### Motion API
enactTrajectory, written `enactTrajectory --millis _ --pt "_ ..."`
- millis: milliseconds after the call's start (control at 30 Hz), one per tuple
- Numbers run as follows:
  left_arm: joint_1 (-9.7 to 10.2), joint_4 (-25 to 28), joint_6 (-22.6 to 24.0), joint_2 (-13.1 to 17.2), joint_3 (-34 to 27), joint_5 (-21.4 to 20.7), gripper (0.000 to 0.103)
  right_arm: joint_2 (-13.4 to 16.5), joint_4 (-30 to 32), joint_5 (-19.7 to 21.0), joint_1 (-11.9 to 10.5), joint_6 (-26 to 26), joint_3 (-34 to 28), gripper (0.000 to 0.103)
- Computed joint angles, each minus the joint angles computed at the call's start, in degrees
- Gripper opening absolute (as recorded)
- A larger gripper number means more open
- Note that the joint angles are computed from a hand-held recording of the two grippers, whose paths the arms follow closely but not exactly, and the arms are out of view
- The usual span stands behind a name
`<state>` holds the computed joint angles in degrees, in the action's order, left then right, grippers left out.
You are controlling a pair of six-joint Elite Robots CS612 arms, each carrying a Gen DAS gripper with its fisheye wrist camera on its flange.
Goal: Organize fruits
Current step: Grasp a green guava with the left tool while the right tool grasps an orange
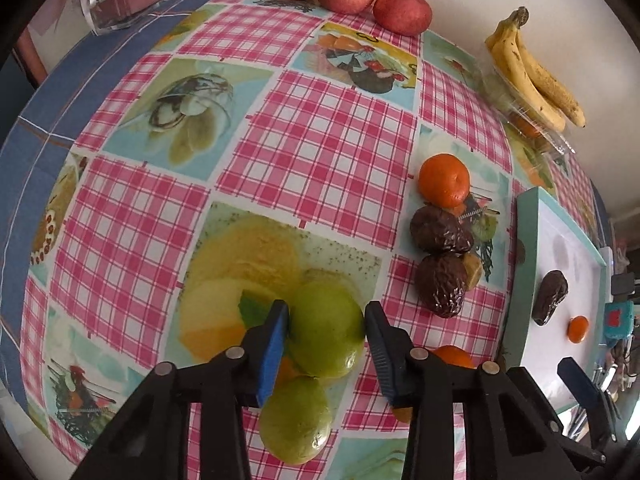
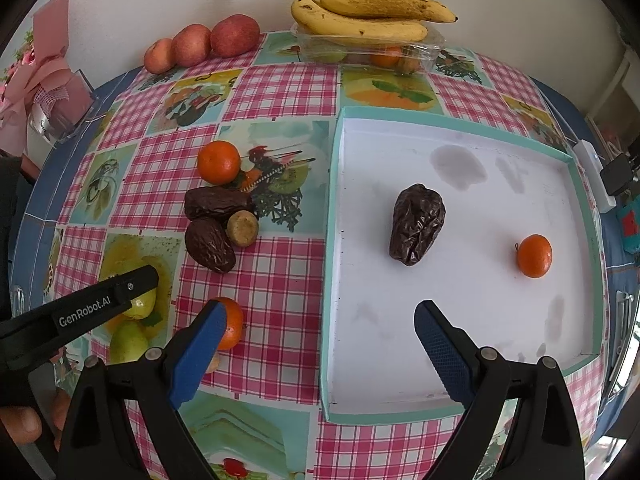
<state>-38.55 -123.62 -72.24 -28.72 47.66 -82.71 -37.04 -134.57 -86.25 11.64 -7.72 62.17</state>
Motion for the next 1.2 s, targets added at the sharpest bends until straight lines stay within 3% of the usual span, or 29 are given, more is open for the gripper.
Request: enactTrajectory --millis 233,533,767,833,900,1033,1067,1200 --pt "0.08 -3.2 -1.3 -1.3 2.9 0.0 0.042 0.1 0.6 0.7 0.2 0.5 -0.1 0.095" --pt "0.1 -5.2 -5.6 -4.6 8.2 3.7 0.042 0.3 0.4 1.8 0.8 -0.1 -0.2 0.095" --pt "0.28 -6.1 -6.4 -5.2 9.3 3.6 0.042 0.6 -1.0 5.8 1.1 -3.2 0.0 0.094" --pt "0.29 -6.0 -6.4 -5.0 9.1 3.5 0.042 0.8 -0.7 7.1 1.1 -3.9 -0.1 0.086" --pt "0.28 -6.1 -6.4 -5.1 9.2 3.6 0.042 1.2 0.7 7.9 1.1 -4.3 -0.7 0.069" --pt "0.31 -6.0 -6.5 -4.9 8.9 3.6 0.042 2.1 3.2 9.1 1.0 -5.1 -1.7 0.053" --pt "0.32 -6.0 -6.5 -4.9 8.9 3.5 0.042 2.2 3.7 9.6 1.0 -5.2 -1.9 0.045" --pt "0.29 -6.0 -6.5 -5.0 9.0 3.8 0.042 2.3 4.4 9.8 1.2 -5.4 -1.9 0.032"
